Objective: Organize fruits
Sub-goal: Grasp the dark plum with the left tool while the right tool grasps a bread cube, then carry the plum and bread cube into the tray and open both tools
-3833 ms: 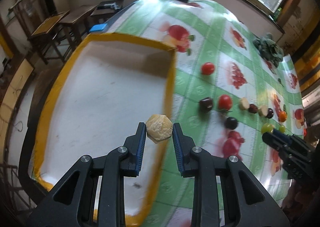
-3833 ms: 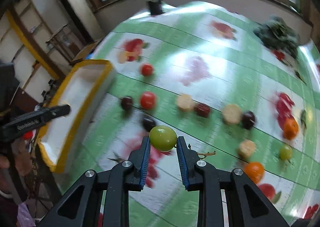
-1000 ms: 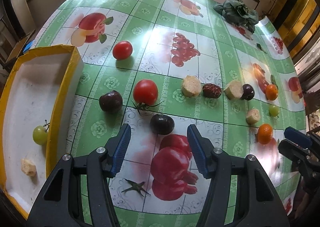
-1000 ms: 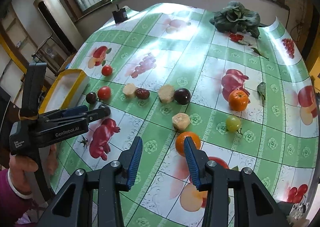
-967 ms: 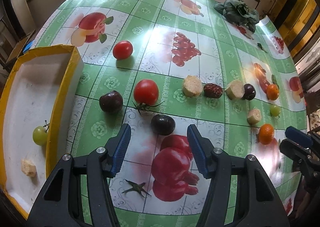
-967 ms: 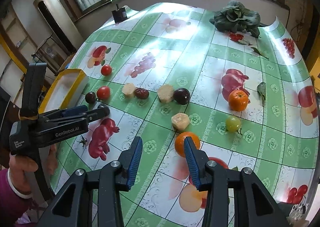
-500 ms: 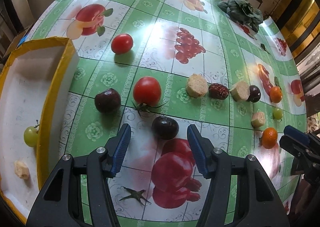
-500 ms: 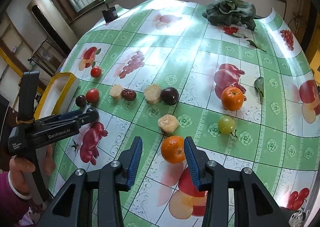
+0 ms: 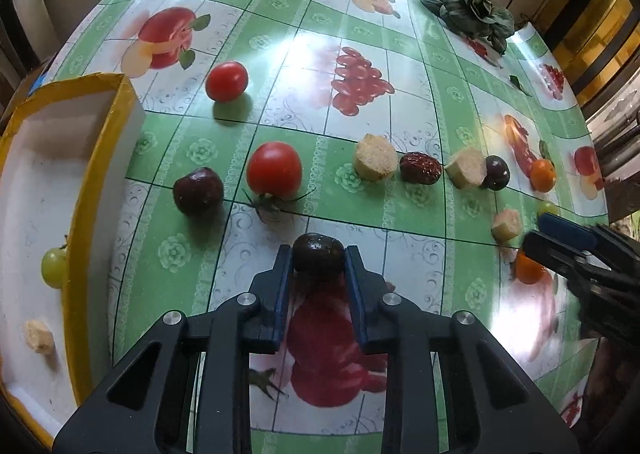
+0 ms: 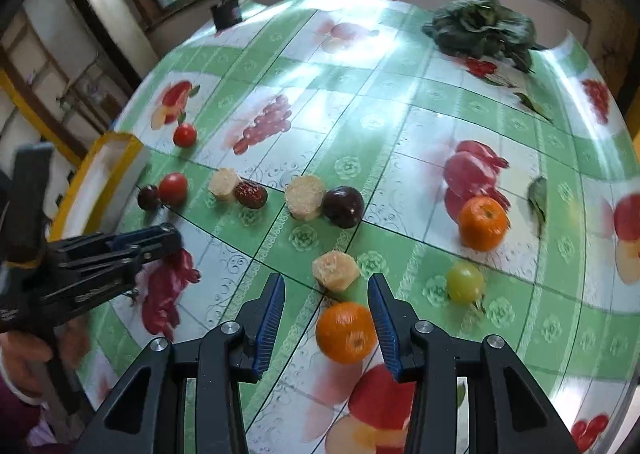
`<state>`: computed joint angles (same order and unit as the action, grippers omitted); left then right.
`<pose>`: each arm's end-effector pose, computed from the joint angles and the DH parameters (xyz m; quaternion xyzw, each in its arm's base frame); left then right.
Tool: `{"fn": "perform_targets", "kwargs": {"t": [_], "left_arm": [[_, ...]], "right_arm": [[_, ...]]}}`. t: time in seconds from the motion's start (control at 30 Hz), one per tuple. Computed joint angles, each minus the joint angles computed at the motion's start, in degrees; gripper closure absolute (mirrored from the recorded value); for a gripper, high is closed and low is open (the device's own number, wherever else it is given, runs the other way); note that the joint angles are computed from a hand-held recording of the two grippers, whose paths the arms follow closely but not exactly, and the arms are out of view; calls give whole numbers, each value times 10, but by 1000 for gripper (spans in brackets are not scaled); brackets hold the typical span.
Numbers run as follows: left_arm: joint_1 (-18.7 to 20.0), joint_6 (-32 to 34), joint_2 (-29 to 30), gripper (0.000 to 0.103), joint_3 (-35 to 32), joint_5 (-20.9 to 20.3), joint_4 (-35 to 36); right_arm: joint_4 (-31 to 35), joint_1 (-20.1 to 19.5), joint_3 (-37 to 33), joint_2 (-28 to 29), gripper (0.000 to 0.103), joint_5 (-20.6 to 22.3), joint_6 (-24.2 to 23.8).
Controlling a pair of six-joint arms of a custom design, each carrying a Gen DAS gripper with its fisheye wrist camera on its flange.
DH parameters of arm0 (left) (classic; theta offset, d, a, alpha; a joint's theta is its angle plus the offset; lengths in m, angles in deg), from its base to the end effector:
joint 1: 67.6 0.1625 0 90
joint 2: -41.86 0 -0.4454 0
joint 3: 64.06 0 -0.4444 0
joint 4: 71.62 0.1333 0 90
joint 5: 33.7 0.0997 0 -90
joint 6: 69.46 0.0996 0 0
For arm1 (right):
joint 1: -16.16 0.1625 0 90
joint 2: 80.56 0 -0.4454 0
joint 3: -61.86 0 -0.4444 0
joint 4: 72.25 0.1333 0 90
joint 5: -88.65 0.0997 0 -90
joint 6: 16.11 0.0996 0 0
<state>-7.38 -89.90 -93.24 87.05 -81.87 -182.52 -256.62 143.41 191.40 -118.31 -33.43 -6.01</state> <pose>0.0654 -0.2878 0.2889 0.0608 0.9314 -0.1874 0.3060 0.3314 -0.3029 -0.0888 0.2195 -0.9354 0.1307 0.2443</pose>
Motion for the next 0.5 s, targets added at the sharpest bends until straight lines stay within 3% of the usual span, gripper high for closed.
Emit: {"fn": "perform_targets", "kwargs": {"t": [0.2, 0.27, 0.5], "left_arm": [[-31, -52, -46, 78, -14, 9, 77], [-40, -70, -62, 78, -19, 13, 104], [-83, -147, -121, 78, -35, 39, 219]], "right_arm": [[33, -24, -22, 26, 64, -18, -10], [36, -22, -20, 22, 77, -20, -12], [36, 13, -13, 2, 77, -19, 1]]}}
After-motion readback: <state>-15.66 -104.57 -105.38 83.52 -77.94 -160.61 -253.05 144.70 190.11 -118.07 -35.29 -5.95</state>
